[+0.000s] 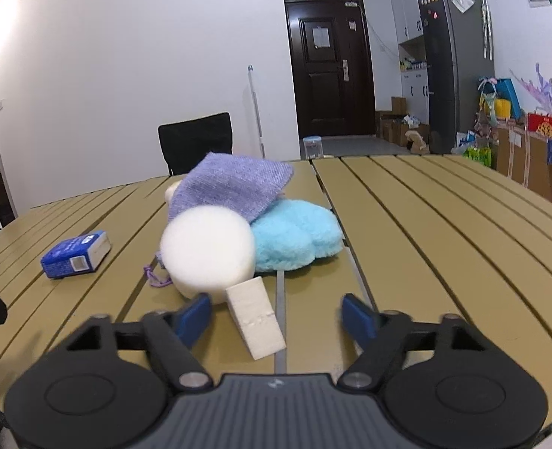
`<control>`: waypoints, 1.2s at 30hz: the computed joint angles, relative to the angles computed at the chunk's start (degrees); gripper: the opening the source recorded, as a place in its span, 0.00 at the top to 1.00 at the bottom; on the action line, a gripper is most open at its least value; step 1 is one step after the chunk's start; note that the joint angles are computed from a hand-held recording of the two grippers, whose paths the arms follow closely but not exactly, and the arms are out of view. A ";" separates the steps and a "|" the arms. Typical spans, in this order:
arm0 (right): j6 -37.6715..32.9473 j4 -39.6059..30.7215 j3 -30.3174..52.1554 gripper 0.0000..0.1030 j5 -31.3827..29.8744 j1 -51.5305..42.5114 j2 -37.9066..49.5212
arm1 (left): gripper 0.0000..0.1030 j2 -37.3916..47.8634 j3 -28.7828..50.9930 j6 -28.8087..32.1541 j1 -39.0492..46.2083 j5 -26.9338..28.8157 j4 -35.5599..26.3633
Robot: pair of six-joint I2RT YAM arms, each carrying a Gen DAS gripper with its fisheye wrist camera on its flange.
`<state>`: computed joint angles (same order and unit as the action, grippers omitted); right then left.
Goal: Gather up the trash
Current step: 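Grasp the white block with the right tool while left tool grasps the white ball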
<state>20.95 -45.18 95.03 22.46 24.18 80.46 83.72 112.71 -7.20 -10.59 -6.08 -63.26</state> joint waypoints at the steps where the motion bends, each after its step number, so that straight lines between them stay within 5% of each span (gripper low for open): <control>1: -0.28 0.49 -0.19 0.35 0.36 0.01 0.06 | 0.00 0.23 0.15 0.15 -0.20 -0.04 0.06; 4: -0.27 1.04 -0.17 0.44 -0.24 -0.23 0.23 | 0.00 0.62 0.43 0.40 -0.75 0.04 0.35; 6: -0.68 1.57 -0.49 0.67 -0.99 -0.07 0.10 | 0.00 0.81 0.62 0.23 -1.26 0.05 0.50; 8: -1.14 2.35 -0.86 0.79 -2.73 -0.09 -0.32 | 0.00 1.19 0.91 0.04 -1.97 -0.11 0.69; 21: 0.70 2.35 -2.05 0.82 -1.33 -3.23 -4.88 | 0.00 8.73 8.76 -0.74 -14.53 -5.90 0.07; 36: 3.65 1.86 -7.52 0.82 -9.81 -16.33 -11.81 | 0.00 19.76 20.19 -0.70 -26.45 -10.39 -0.72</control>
